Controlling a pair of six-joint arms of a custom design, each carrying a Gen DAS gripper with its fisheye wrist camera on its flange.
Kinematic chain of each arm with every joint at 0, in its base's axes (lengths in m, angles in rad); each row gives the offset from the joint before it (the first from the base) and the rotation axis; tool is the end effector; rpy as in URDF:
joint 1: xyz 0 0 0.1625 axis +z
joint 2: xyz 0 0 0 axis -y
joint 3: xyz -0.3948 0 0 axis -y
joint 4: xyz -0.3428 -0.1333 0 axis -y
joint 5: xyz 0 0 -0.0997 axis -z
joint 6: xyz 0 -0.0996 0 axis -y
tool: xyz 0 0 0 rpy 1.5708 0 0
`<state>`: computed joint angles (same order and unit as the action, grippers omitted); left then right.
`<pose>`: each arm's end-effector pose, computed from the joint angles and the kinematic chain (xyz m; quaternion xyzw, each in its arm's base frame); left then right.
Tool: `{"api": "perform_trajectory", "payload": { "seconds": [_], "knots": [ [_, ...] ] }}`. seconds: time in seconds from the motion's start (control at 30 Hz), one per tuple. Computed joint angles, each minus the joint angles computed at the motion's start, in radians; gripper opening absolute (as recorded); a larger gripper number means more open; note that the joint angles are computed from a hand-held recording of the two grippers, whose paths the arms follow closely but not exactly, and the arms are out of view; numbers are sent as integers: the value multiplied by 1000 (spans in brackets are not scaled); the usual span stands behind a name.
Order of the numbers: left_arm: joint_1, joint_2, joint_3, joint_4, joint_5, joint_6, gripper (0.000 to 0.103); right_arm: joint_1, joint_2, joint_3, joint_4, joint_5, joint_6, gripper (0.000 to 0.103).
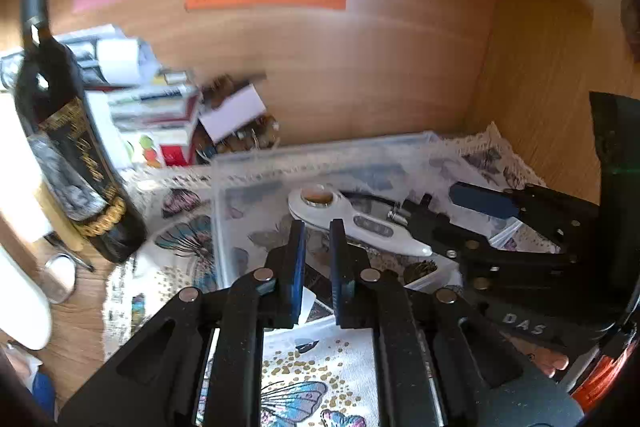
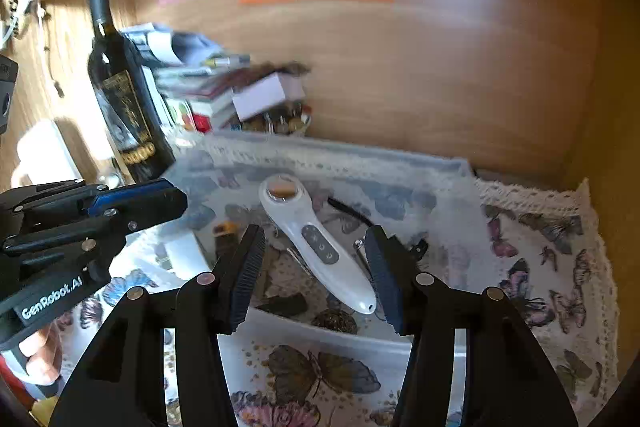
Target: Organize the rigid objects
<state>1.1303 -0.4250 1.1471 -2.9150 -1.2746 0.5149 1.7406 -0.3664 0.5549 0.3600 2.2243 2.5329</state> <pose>-0.1744 -0.7508 0.0794 0.3928 0.8569 -0.2973 0.1516 0.1935 -0.6982 0.1134 0.1682 -0.8238 0.3912 0.3741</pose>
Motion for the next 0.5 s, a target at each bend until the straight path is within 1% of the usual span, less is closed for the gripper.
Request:
{"api": "perform_trajectory", "payload": {
  "seconds": [0.03, 0.1, 0.13, 0.23, 0.27, 0.3, 0.33, 0.37, 0.4, 0.43, 0.5],
  "knots": [
    [-3, -10, 17, -21, -2, 5, 9, 8, -33, 64, -47, -3, -9, 52],
    [-9, -40, 71, -76, -9, 13, 10, 21, -92, 176, -138, -5, -27, 59],
    [-13, -51, 91, -97, -12, 15, 11, 27, -126, 239, -189, -9, -36, 60],
    [-22, -92, 164, -169, -27, 23, 22, 43, -199, 370, -284, -25, -46, 61],
    [-25, -106, 192, -197, -32, 25, 30, 50, -233, 429, -330, -31, -51, 64],
    [-28, -120, 220, -228, -37, 27, 40, 55, -250, 461, -362, -34, -57, 72],
    [-30, -128, 241, -253, -41, 30, 44, 59, -277, 512, -413, -39, -68, 76],
    [-33, -138, 265, -282, -42, 34, 51, 66, -306, 570, -478, -43, -84, 82],
    [-38, -149, 294, -318, -42, 40, 56, 71, -328, 612, -523, -46, -95, 85],
    [-41, -157, 314, -342, -41, 45, 58, 76, -347, 648, -559, -51, -103, 85],
    [-48, -175, 360, -396, -39, 54, 69, 86, -381, 708, -613, -56, -107, 89]
  ]
}}
